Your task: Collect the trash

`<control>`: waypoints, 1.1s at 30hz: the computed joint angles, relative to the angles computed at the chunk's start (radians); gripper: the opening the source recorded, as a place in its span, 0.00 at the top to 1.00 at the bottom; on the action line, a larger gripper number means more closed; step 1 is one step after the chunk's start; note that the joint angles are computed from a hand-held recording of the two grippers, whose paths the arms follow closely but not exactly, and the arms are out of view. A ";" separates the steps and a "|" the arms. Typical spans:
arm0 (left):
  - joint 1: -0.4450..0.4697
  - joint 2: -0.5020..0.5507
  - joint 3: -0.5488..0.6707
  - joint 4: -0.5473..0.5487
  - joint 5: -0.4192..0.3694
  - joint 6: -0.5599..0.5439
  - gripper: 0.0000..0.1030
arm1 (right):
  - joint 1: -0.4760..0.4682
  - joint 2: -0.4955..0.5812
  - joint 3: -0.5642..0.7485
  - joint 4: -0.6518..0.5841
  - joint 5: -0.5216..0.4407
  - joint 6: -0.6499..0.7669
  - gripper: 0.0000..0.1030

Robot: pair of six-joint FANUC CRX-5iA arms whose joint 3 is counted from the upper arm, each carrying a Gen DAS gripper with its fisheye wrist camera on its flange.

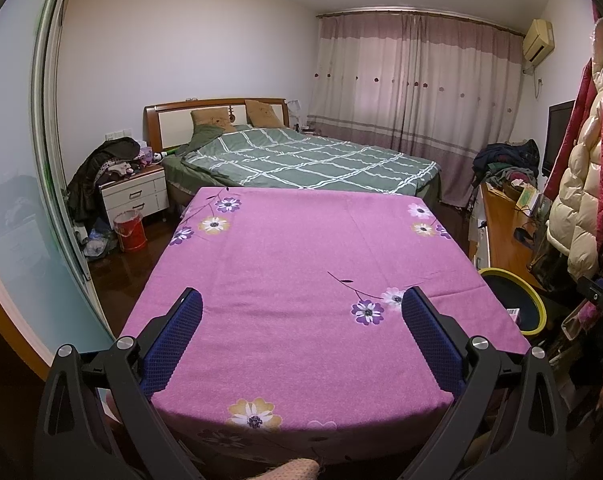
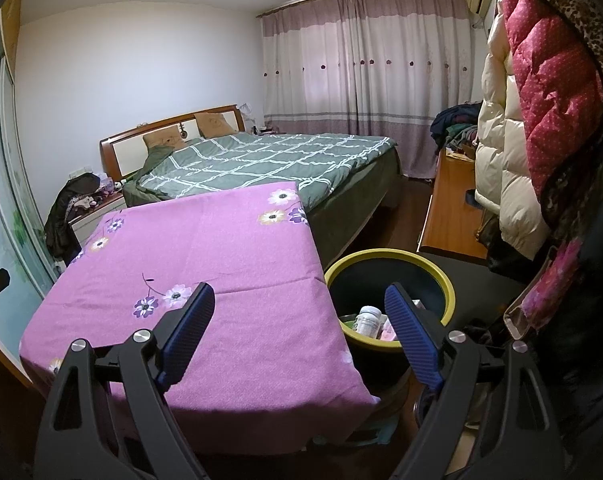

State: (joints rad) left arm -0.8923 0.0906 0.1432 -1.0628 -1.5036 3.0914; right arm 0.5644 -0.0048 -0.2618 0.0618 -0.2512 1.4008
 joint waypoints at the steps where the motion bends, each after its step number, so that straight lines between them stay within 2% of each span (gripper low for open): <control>1: 0.000 0.000 0.000 0.000 0.000 0.000 0.05 | 0.000 -0.001 0.000 -0.001 0.000 0.000 0.20; 28: 0.003 0.001 -0.003 0.003 0.011 0.001 0.05 | -0.001 0.001 0.004 -0.005 -0.005 0.003 0.20; 33: 0.014 -0.011 -0.021 0.015 0.045 0.007 0.05 | 0.002 0.002 0.002 -0.003 -0.006 0.001 0.20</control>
